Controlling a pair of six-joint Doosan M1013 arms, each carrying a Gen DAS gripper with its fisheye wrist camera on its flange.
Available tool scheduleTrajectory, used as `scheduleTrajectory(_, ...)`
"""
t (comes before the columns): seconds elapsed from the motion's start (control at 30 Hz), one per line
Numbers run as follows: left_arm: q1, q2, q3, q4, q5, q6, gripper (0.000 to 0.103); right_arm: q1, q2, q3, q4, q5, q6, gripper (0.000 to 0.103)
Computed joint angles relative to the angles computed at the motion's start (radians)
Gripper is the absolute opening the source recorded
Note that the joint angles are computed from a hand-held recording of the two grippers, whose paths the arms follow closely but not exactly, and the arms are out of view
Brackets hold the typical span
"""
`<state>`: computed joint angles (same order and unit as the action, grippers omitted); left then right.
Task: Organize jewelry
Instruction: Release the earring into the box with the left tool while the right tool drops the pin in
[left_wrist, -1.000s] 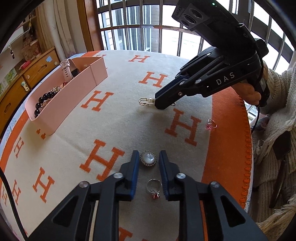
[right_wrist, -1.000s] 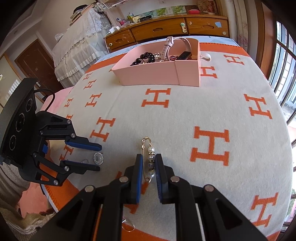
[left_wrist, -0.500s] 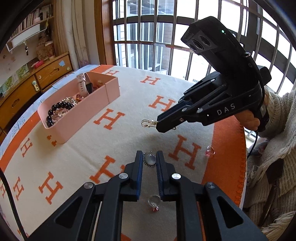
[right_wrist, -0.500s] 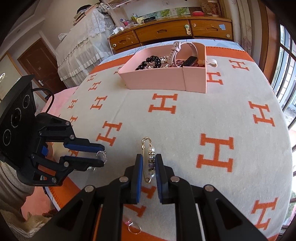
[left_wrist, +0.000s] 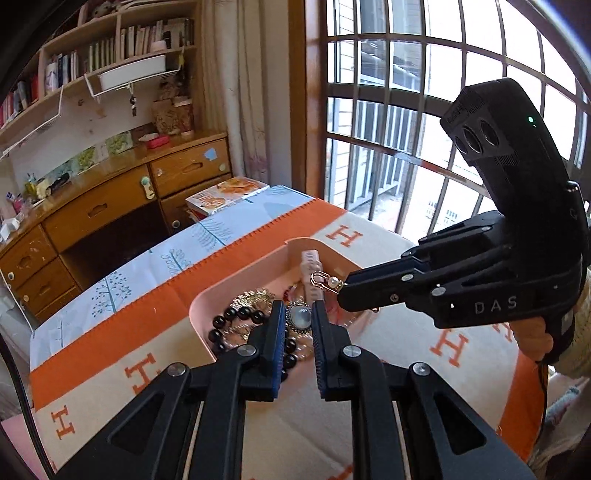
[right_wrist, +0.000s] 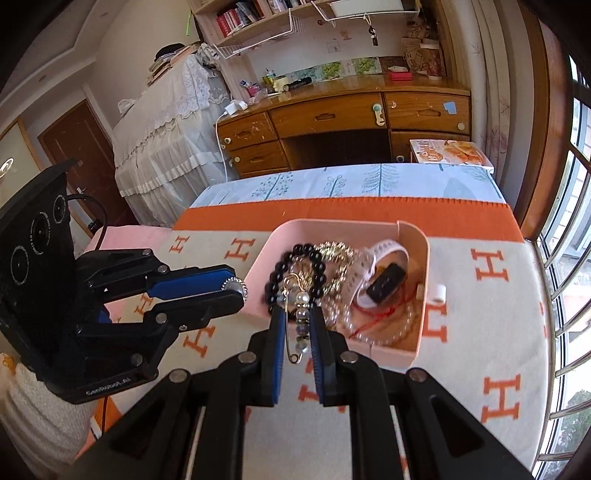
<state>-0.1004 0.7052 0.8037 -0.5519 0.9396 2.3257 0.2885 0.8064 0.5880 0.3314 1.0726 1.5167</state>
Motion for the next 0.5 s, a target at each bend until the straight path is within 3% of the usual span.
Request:
scheduleTrajectory(0.13, -0.013, 0.062, -0.102, 0.128, 0.023, -0.150, 0.013, -0.003, 0.108, -0.190, -0.053, 0.117, 0.098, 0.014)
scheduleTrajectory(0.2, -0.018, 0.086, -0.139, 0.182, 0.052, -0.212, 0.017, -0.007, 0.134, -0.234, -0.047, 0.150, 0.127, 0.014)
scheduleTrajectory(0.3, -0.021, 0.095, -0.150, 0.217, 0.072, -0.257, 0.028, -0.007, 0.120, -0.203, -0.042, 0.136, 0.125, 0.014)
scheduleTrajectory(0.43, -0.019, 0.065, -0.092, 0.230, 0.038, -0.304, 0.061, -0.008, 0.063, -0.099, -0.035, 0.081, 0.109, 0.015)
scheduleTrajectory(0.5, -0.017, 0.044, -0.060, 0.235, 0.024, -0.336, 0.062, -0.009, 0.024, -0.030, -0.026, 0.042, 0.094, 0.015)
